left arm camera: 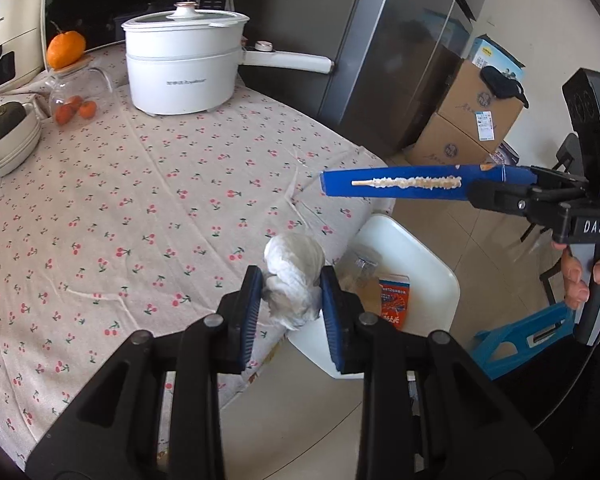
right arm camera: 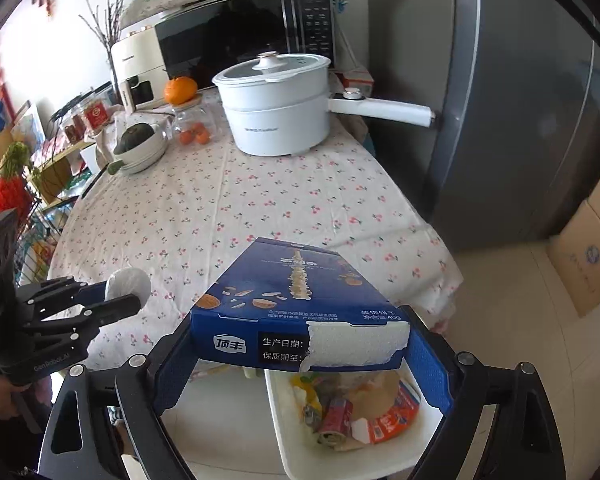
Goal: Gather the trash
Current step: 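Carry the tissue and biscuit box over the white bin and open both tools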
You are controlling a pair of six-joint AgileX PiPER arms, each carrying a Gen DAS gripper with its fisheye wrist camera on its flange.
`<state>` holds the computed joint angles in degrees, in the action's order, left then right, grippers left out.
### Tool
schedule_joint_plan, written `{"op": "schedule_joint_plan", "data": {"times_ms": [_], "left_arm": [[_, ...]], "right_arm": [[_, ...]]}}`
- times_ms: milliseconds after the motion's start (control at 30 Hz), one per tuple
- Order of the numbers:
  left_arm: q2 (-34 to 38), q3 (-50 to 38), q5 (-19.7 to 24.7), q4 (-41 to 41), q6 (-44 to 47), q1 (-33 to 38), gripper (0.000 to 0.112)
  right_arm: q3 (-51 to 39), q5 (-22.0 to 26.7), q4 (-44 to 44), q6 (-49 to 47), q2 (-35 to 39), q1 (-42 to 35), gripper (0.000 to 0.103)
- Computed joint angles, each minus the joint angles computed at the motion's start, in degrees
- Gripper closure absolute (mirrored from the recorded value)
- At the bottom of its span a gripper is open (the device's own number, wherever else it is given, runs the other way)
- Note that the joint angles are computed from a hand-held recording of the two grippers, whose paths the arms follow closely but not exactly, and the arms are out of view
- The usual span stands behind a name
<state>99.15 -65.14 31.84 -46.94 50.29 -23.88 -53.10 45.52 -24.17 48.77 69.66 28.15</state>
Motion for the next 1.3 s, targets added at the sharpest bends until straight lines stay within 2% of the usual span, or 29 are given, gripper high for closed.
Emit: {"op": "schedule_joint_plan", "data": {"times_ms": [167, 333, 633, 667, 700, 733, 800, 900, 1000, 1133, 1300], "left_arm": [[3.47, -1.30, -0.44, 1.13, -0.72, -6.08, 0.081], [7.39, -3.19, -2.17, 4.15, -1.75, -12.67, 0.080], [15.24, -7.57, -6.07, 12.82, -8.58, -19.54, 0.078], [15.52, -7.64, -6.75, 14.02, -9.50, -19.88, 0.075], [15.76, -7.87, -6.87, 14.86, -9.94, -20.10, 0.065], [16.01, -8.17, -7.19, 17.10, -12.28, -20.62, 0.050], [15.59, -8.15, -7.71, 21.66, -17.87, -21.35, 0.032], [14.08, -7.75, -6.40, 25.57, -22.78, -21.10, 0.029], [11.17, -5.27, -7.19, 28.49, -27.24, -20.04, 0.021], [8.45, -2.85, -7.18, 28.81, -29.64, -18.24, 0.015], [5.29, 0.70, -8.32, 36.05, -37.74, -17.84, 0.011]], "right_arm": [[4.97, 4.11, 2.90, -3.00, -7.84, -5.70, 0.010], [9.06, 5.89, 8.02, -9.58, -12.40, -13.14, 0.010], [13.58, 5.79, 14.64, -20.24, -11.49, -22.09, 0.010], [13.94, 5.66, 15.28, -21.21, -11.44, -23.04, 0.010], [14.35, 5.41, 15.93, -22.22, -11.40, -23.90, 0.010], [14.68, 5.34, 16.41, -22.94, -11.51, -24.57, 0.010], [15.19, 5.40, 17.19, -24.32, -11.86, -25.83, 0.010], [15.76, 5.28, 18.66, -26.57, -11.92, -27.75, 0.009], [15.92, 5.36, 19.44, -27.28, -11.17, -27.92, 0.009], [15.85, 5.82, 17.93, -25.04, -9.53, -25.37, 0.009], [14.45, 6.47, 16.02, -22.17, -10.02, -21.43, 0.010]]}}
